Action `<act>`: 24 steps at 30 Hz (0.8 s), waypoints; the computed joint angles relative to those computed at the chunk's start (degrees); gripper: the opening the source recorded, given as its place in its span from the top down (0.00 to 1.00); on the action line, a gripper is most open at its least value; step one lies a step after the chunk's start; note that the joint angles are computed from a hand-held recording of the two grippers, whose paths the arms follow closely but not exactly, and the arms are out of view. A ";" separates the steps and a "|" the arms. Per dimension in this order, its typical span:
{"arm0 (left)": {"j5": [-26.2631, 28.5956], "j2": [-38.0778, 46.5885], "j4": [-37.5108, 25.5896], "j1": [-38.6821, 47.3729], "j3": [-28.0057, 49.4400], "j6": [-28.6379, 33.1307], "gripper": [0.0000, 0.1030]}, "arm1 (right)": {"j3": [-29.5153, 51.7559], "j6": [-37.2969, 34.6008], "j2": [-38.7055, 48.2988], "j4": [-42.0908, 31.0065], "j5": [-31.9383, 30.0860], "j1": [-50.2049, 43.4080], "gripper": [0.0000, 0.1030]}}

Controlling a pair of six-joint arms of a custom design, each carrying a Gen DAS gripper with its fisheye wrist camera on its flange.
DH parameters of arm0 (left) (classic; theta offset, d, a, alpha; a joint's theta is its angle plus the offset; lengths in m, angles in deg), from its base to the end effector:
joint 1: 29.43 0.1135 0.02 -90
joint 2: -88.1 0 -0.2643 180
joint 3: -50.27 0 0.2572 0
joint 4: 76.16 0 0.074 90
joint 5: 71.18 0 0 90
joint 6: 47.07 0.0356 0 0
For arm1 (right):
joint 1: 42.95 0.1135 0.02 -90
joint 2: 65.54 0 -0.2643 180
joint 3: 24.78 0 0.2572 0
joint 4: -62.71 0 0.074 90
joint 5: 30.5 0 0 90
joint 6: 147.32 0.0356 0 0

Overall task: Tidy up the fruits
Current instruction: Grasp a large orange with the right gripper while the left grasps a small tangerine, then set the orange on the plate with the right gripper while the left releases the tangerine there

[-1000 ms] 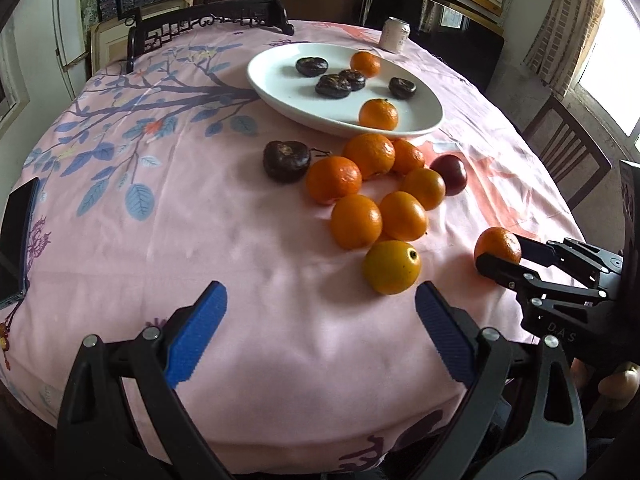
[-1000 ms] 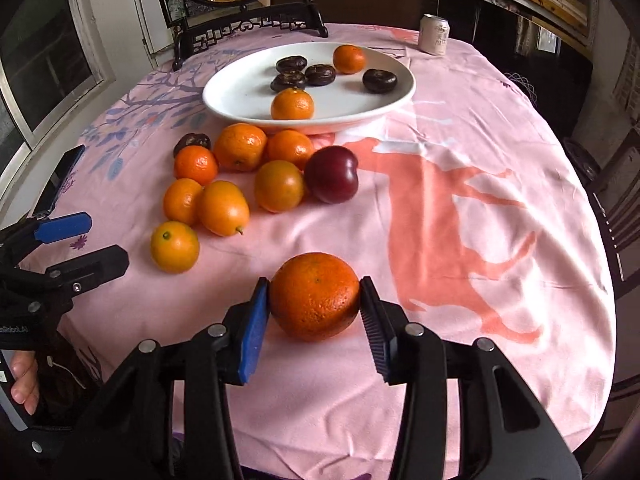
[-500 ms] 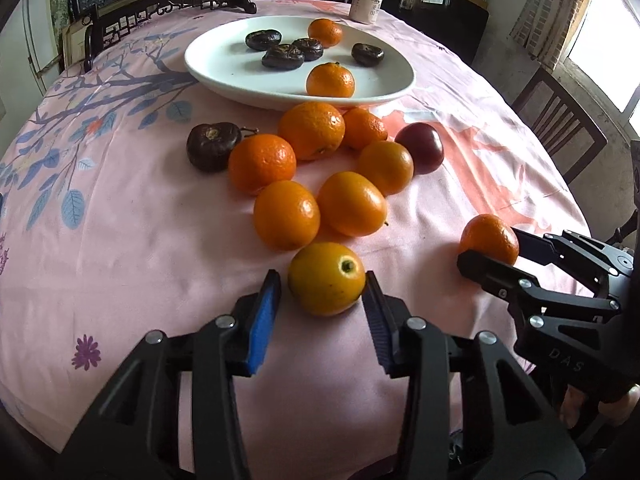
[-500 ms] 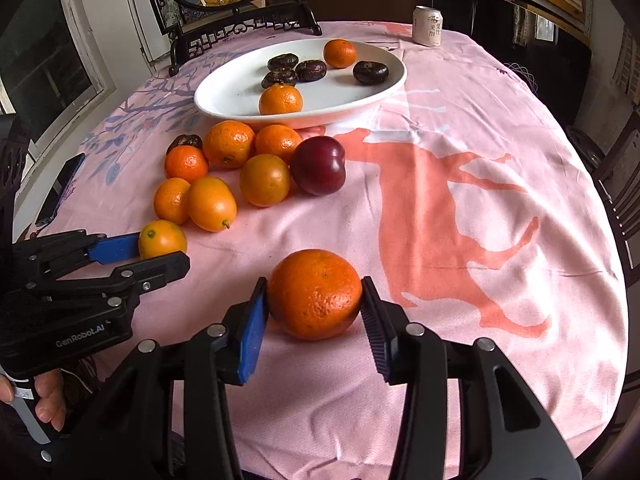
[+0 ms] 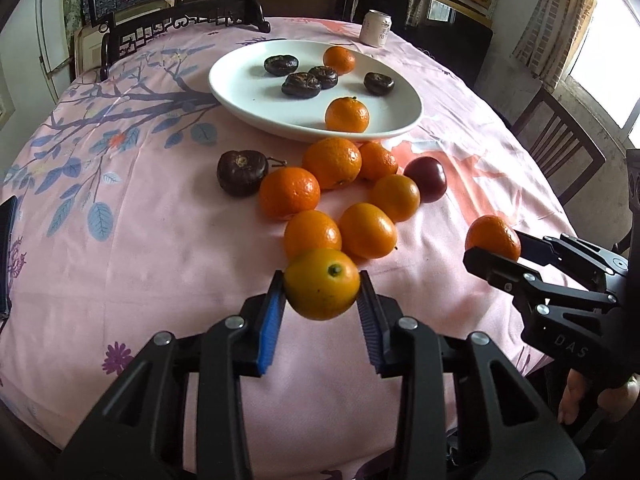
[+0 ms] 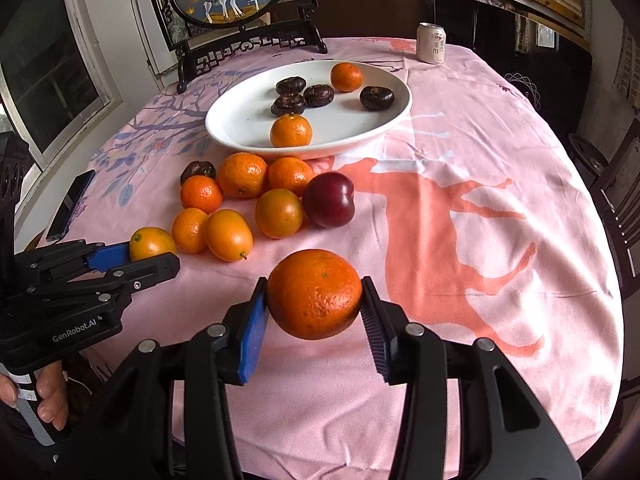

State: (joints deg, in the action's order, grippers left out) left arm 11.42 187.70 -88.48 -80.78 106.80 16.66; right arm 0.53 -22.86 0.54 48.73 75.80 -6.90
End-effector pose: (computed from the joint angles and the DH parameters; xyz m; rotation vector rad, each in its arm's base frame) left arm 0.1997 -0.2424 0.1085 0.5070 2.5176 -0.3720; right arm 0.1434 0.0920 0.0988 0.0783 2.4777 0.1645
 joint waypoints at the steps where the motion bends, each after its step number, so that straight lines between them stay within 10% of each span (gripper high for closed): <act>1: 0.50 -0.74 -0.43 0.75 0.08 0.43 0.65 | 0.58 -0.65 0.05 -0.22 -0.25 -0.56 0.56; 9: 4.66 1.06 -8.29 10.13 13.40 7.79 0.65 | 11.16 -13.43 6.00 0.61 -9.45 -12.21 0.56; 19: 5.86 38.34 -35.81 17.81 71.35 10.62 0.65 | 46.48 -28.71 39.59 -2.16 -16.47 -23.99 0.56; 24: 7.20 47.06 -41.53 19.19 84.49 10.51 0.65 | 57.30 -31.64 49.32 -6.42 -17.58 -25.25 0.56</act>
State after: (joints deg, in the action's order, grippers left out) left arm 18.62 234.76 -130.01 -61.59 191.29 27.17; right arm 57.83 -54.50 49.86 42.31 58.22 -32.15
